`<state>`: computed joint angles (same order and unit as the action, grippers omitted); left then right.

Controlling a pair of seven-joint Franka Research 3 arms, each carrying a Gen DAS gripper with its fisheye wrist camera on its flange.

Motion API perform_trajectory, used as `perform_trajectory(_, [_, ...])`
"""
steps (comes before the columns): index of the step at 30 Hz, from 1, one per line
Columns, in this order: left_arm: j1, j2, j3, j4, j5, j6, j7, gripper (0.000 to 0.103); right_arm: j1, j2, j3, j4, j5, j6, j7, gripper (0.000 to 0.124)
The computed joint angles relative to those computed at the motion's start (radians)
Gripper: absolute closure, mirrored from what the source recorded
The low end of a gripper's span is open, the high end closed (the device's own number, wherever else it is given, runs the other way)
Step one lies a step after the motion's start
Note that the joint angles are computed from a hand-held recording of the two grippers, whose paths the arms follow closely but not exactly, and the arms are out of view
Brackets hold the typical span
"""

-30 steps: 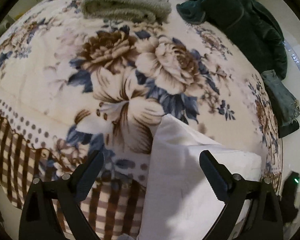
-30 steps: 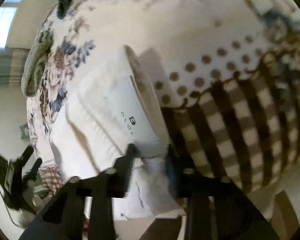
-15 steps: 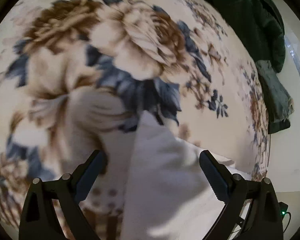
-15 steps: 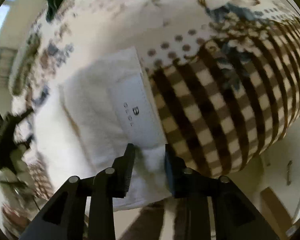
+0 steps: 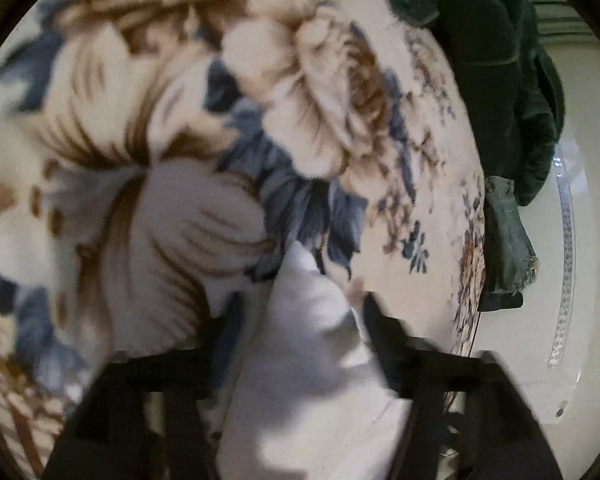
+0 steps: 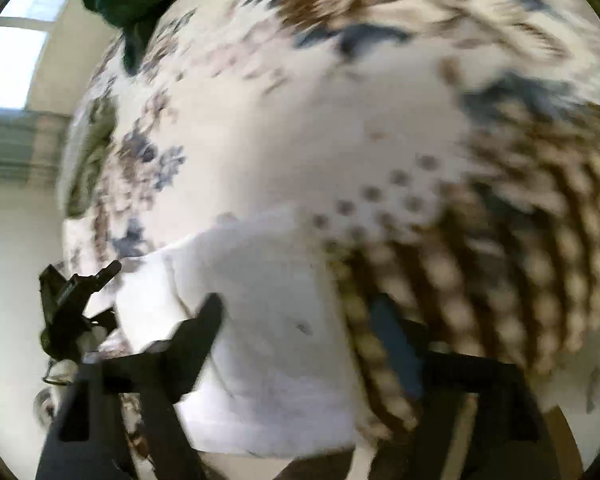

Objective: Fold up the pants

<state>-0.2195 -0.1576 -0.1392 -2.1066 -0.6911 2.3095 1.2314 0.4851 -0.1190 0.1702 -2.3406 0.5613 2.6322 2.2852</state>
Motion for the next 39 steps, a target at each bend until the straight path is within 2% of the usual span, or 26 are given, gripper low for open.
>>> perform_trajectory(3, [0.000,-0.020,0.005,0.000,0.010,-0.025,0.027,0.029,0.002,0.122,-0.021,0.079,0.181,-0.022,-0.123,0.042])
perform_trajectory(4, [0.000,-0.020,0.004,0.007,0.030,-0.038,0.034,0.029,0.000,0.142,-0.013,0.085,0.213,0.003,-0.134,0.052])
perform_trajectory(5, [-0.001,-0.016,0.003,0.014,0.042,-0.051,0.041,0.029,0.001,0.149,-0.001,0.086,0.175,0.046,-0.095,0.084])
perform_trajectory(6, [-0.003,-0.003,0.000,0.026,0.054,-0.060,0.043,0.029,0.020,0.152,-0.021,0.098,0.066,0.033,-0.016,0.105])
perform_trajectory(8, [-0.005,0.007,-0.003,0.035,0.059,-0.073,0.065,0.029,0.020,0.132,-0.005,0.100,-0.094,0.085,0.101,0.114])
perform_trajectory(10, [-0.005,0.006,-0.010,0.034,0.073,-0.084,0.063,0.029,0.016,0.114,-0.005,0.115,-0.317,0.059,0.248,0.115])
perform_trajectory(11, [-0.005,-0.007,-0.010,0.024,0.075,-0.089,0.057,0.029,0.011,0.116,-0.006,0.125,-0.343,0.016,0.258,0.114])
perform_trajectory(13, [-0.012,-0.076,-0.013,-0.033,0.065,-0.089,0.043,0.029,0.001,0.121,-0.009,0.131,-0.254,-0.073,0.188,0.108])
perform_trajectory(14, [-0.020,-0.118,-0.013,-0.064,0.071,-0.091,0.038,0.029,-0.002,0.129,-0.010,0.142,-0.232,-0.109,0.190,0.093])
perform_trajectory(15, [-0.030,-0.173,-0.018,-0.103,0.097,-0.101,0.024,0.029,-0.005,0.126,-0.011,0.147,-0.237,-0.136,0.208,0.089])
perform_trajectory(17, [-0.058,-0.250,-0.026,-0.156,0.154,-0.135,-0.003,0.031,-0.003,0.090,-0.005,0.145,-0.277,-0.169,0.236,0.089])
perform_trajectory(20, [-0.133,-0.341,-0.007,-0.258,0.108,-0.177,-0.010,0.063,0.008,0.052,0.015,0.150,-0.347,-0.196,0.255,0.089])
perform_trajectory(25, [-0.193,-0.500,0.000,-0.393,0.102,-0.139,-0.078,0.062,0.031,0.067,0.034,0.179,-0.322,-0.277,0.224,0.089])
perform_trajectory(28, [-0.216,-0.534,0.028,-0.413,0.111,-0.159,-0.101,0.060,0.037,0.066,0.037,0.164,-0.295,-0.289,0.225,0.088])
perform_trajectory(32, [-0.233,-0.569,0.057,-0.438,0.090,-0.183,-0.114,0.060,0.044,0.045,0.031,0.120,-0.242,-0.235,0.231,0.087])
perform_trajectory(34, [-0.230,-0.564,0.058,-0.414,0.105,-0.197,-0.118,0.062,0.048,0.009,0.033,0.069,-0.184,-0.162,0.230,0.070])
perform_trajectory(35, [-0.229,-0.543,0.052,-0.393,0.111,-0.193,-0.123,0.062,0.050,-0.016,0.036,0.040,-0.166,-0.129,0.242,0.049])
perform_trajectory(36, [-0.228,-0.535,0.052,-0.379,0.112,-0.194,-0.127,0.059,0.050,-0.039,0.041,0.019,-0.167,-0.117,0.263,0.035])
perform_trajectory(37, [-0.229,-0.525,0.054,-0.364,0.099,-0.177,-0.128,0.055,0.050,-0.063,0.049,-0.002,-0.175,-0.108,0.295,0.034])
perform_trajectory(38, [-0.226,-0.510,0.052,-0.349,0.099,-0.167,-0.132,0.037,0.050,-0.080,0.052,-0.015,-0.176,-0.114,0.309,0.034])
perform_trajectory(39, [-0.222,-0.491,0.047,-0.331,0.104,-0.159,-0.138,0.026,0.050,-0.091,0.059,-0.021,-0.185,-0.132,0.337,0.034])
